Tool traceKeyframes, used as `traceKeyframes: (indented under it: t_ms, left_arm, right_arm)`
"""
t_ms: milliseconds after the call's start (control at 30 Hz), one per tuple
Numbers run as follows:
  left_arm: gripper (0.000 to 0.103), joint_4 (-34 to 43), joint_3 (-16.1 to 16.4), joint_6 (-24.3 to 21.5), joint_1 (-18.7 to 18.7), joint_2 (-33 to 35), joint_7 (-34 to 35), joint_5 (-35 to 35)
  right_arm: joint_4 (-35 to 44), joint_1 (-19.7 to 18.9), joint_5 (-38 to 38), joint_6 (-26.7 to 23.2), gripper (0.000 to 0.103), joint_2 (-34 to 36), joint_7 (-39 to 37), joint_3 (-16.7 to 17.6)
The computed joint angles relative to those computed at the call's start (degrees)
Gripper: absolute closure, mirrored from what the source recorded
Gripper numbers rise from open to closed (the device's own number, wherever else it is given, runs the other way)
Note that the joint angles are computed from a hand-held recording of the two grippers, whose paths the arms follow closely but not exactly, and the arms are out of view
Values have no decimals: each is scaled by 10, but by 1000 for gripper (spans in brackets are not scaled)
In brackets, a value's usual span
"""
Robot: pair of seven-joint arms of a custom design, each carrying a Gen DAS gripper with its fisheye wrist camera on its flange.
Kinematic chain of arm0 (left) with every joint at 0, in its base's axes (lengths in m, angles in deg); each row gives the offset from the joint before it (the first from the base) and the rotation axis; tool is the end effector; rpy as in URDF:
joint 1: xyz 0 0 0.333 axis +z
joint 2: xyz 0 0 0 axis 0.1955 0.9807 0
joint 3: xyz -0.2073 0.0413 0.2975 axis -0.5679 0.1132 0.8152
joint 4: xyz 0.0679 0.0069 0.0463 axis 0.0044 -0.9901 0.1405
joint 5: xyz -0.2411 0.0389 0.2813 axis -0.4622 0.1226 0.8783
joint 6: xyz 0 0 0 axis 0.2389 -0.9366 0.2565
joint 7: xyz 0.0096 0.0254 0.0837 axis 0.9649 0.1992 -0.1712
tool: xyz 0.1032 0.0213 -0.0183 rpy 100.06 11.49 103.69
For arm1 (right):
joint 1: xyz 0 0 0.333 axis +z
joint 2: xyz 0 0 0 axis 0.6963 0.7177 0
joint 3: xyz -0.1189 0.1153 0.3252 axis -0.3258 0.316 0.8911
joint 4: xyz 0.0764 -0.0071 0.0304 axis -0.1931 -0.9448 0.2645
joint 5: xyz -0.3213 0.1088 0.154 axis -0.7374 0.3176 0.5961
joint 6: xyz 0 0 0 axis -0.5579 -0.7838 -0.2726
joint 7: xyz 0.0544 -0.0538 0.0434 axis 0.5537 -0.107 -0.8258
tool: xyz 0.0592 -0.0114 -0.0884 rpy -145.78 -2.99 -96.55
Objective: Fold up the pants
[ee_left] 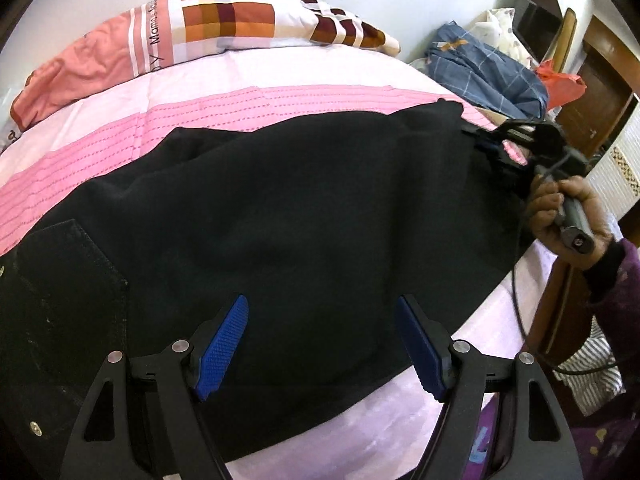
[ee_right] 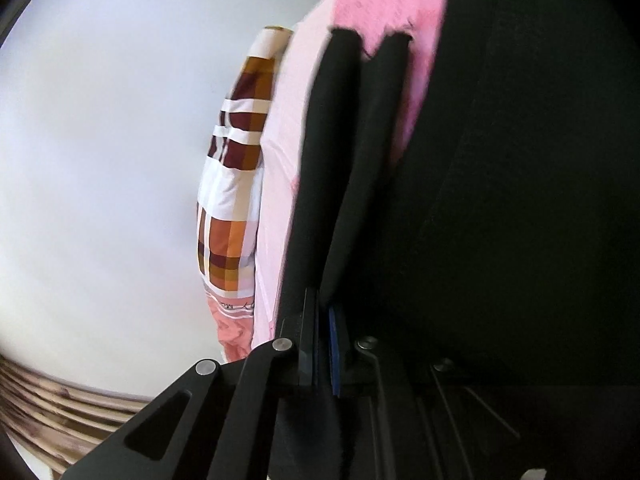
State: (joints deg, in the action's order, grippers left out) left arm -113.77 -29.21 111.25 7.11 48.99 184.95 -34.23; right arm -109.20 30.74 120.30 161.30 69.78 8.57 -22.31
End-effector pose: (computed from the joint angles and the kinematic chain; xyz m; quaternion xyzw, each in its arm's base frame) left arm 0.5865 -0.1740 0.4297 -0.6201 0.7281 -0.2788 0.0877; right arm 0.7736 -0.0506 0.3538 -0.3438 0.7579 0.2008 0.5168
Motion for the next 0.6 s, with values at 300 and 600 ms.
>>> traceKeyframes:
  t_ms: [300, 600]
  left_arm:
    - [28, -15, -11, -19, 15, -25, 44, -40]
    - [26, -41, 21, -34, -10, -41, 36, -4]
  right_arm:
    - [-140, 20, -17, 57, 97, -151, -98, -48]
    - [-248, 6, -10, 20, 95, -166, -72, -83]
